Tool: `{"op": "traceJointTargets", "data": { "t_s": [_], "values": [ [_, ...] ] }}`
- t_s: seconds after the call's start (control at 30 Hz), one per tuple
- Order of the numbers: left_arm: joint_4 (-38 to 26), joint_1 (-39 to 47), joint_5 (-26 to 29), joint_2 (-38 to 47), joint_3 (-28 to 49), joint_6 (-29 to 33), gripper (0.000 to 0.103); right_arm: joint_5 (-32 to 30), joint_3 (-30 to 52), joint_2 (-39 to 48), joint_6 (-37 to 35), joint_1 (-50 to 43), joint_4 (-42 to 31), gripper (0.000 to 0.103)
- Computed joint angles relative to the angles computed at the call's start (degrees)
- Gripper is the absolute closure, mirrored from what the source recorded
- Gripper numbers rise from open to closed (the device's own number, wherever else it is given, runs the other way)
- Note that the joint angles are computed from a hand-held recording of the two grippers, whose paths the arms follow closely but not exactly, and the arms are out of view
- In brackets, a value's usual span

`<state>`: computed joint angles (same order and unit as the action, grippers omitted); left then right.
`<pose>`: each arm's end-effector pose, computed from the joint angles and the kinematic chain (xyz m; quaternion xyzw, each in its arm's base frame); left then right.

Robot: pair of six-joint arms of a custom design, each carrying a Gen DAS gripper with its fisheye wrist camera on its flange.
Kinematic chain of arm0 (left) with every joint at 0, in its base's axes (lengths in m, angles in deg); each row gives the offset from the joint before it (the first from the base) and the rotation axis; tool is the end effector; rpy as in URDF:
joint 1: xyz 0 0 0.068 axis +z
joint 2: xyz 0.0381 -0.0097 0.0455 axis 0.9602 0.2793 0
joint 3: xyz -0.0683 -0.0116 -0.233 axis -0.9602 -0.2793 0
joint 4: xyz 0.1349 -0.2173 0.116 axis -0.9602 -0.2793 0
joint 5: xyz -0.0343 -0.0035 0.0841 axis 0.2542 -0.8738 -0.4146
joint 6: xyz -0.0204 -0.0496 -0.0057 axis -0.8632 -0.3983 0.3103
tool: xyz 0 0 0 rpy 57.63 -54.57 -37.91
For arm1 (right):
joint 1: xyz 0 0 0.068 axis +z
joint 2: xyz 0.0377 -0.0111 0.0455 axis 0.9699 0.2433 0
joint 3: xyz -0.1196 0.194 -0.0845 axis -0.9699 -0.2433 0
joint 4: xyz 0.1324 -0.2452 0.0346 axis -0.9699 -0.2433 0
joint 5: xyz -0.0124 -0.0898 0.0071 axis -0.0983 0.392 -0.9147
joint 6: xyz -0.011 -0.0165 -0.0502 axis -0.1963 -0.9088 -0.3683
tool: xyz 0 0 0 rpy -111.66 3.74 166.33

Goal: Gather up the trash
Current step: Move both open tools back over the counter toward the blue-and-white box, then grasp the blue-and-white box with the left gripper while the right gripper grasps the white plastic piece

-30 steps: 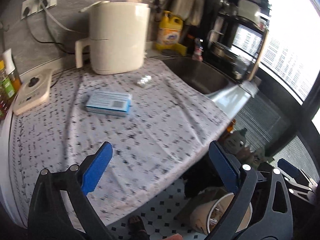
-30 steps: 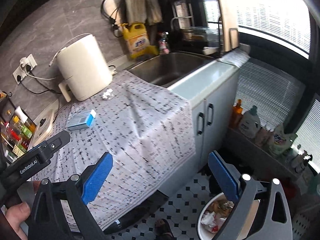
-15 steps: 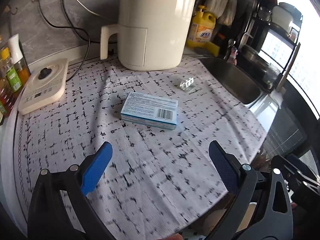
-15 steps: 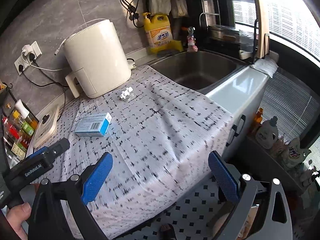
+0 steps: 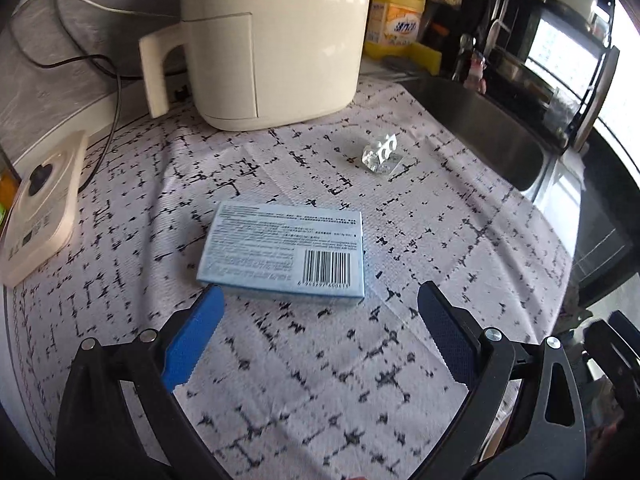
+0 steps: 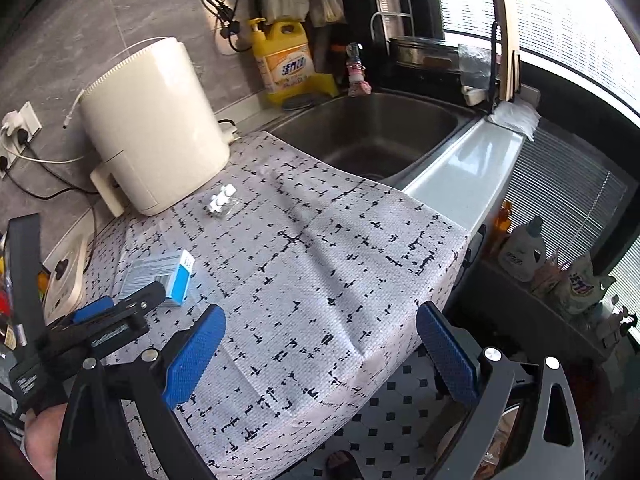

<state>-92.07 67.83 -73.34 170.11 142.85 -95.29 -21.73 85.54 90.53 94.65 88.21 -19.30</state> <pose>0.3230 -0.0316 0.2463 -0.0460 0.9491 -0.0173 0.3110 0.2765 0.0585 0.2608 0.0624 0.9317 0.0761 0.3497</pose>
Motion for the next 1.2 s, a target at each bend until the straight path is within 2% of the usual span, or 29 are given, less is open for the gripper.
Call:
{"op": "traceJointTargets", "data": {
  "t_s": [0.13, 0.3, 0.57, 0.7, 0.8, 0.97, 1.2],
  "values": [
    [0.3, -1.2, -4.7, 4.3, 1.7, -0.6, 0.007, -0.3, 0.3, 1.4, 0.0, -1.0, 0.0, 0.009],
    [-0.1, -0.6, -8.5, 7.0, 3.1, -0.3, 0.007, -2.6, 3.1, 7.2, -0.5, -1.1, 2.0, 0.010],
    [-2.2, 8.8, -10.7, 5.0, 2.4, -0.1, 0.007, -7.3, 12.5, 19.5, -2.3, 3.8, 5.1, 0.010],
    [-2.6, 14.4, -10.3, 2.7, 1.1, -0.6, 0.007, -8.5, 15.8, 23.6, -2.6, 6.9, 5.6, 0.010],
    [-1.7, 16.9, -7.2, 1.5, 0.7, -0.8, 0.007, -8.7, 17.4, 25.0, -2.9, 8.2, 5.6, 0.010],
    [0.2, 15.1, -5.2, 2.4, 2.2, -1.9, 0.007, -8.4, 18.5, 25.4, -3.3, 7.6, 5.1, 0.010],
    [2.0, 10.5, -6.3, 7.2, 5.8, -4.3, 0.007, -7.5, 19.1, 25.1, -3.6, 4.6, 4.5, 0.010]
  ]
}}
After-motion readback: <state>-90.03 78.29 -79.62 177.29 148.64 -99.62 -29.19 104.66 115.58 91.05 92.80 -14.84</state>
